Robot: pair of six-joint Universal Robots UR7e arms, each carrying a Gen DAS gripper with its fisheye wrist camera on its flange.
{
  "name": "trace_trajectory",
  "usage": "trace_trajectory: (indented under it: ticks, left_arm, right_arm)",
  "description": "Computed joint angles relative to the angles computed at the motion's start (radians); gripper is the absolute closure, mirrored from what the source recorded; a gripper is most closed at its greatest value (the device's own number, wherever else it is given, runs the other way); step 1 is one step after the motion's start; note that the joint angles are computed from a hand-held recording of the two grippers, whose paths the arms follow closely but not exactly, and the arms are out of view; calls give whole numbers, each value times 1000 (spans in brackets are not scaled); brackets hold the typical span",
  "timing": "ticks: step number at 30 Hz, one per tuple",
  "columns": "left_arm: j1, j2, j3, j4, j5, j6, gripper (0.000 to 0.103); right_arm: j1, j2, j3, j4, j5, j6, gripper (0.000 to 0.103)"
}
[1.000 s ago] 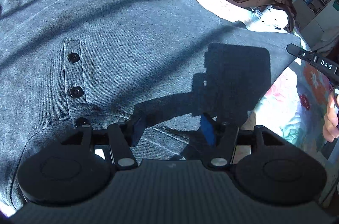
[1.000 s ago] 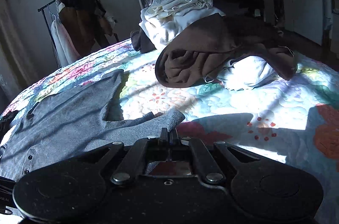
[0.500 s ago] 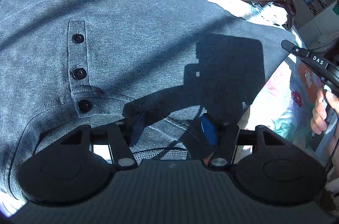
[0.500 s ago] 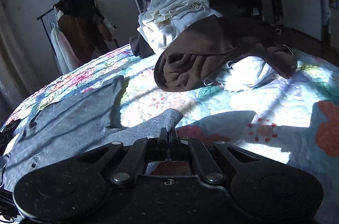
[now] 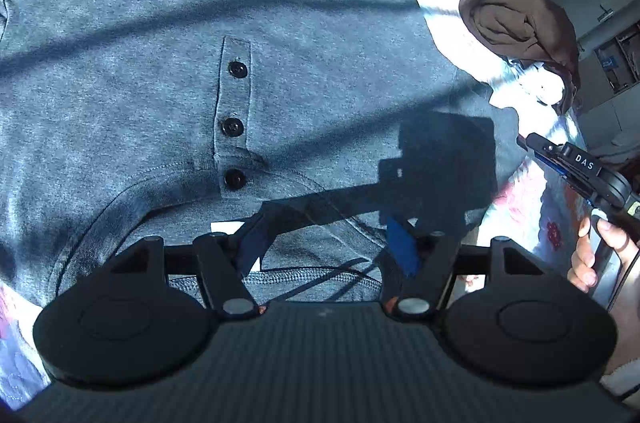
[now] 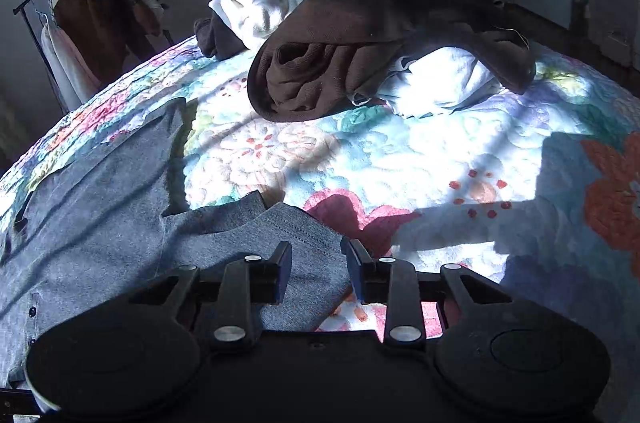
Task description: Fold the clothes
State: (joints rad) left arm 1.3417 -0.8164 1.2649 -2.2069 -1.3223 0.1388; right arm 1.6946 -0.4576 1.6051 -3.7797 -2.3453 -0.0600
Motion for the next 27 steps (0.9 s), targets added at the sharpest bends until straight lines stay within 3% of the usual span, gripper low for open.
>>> trace_trajectory:
  ticks: [5,8,11,15,19,27]
  left_arm:
    - [30,-36,3,-145,122,-46,34]
    - [52,-50,6,-205,191,-67,34]
    - [72,-63,19,-240,243,-85,34]
    - [84,-66,29,-300,339,-32,34]
    - [113,-58,-10,-269,389,-68,34]
    - [160,-64,-61,-260,288,-103,34]
  right_arm:
    - [12,-41,6,293,383,-44,67]
    - [37,-1,-52,454,494,-173,67]
    - [56,53,-116,508,498,-264,68]
    - [61,65,-178,711,429,-176,67]
    - [54,49,-151,794,390,-148,67]
    - [101,49,-214,936,317,-129,67]
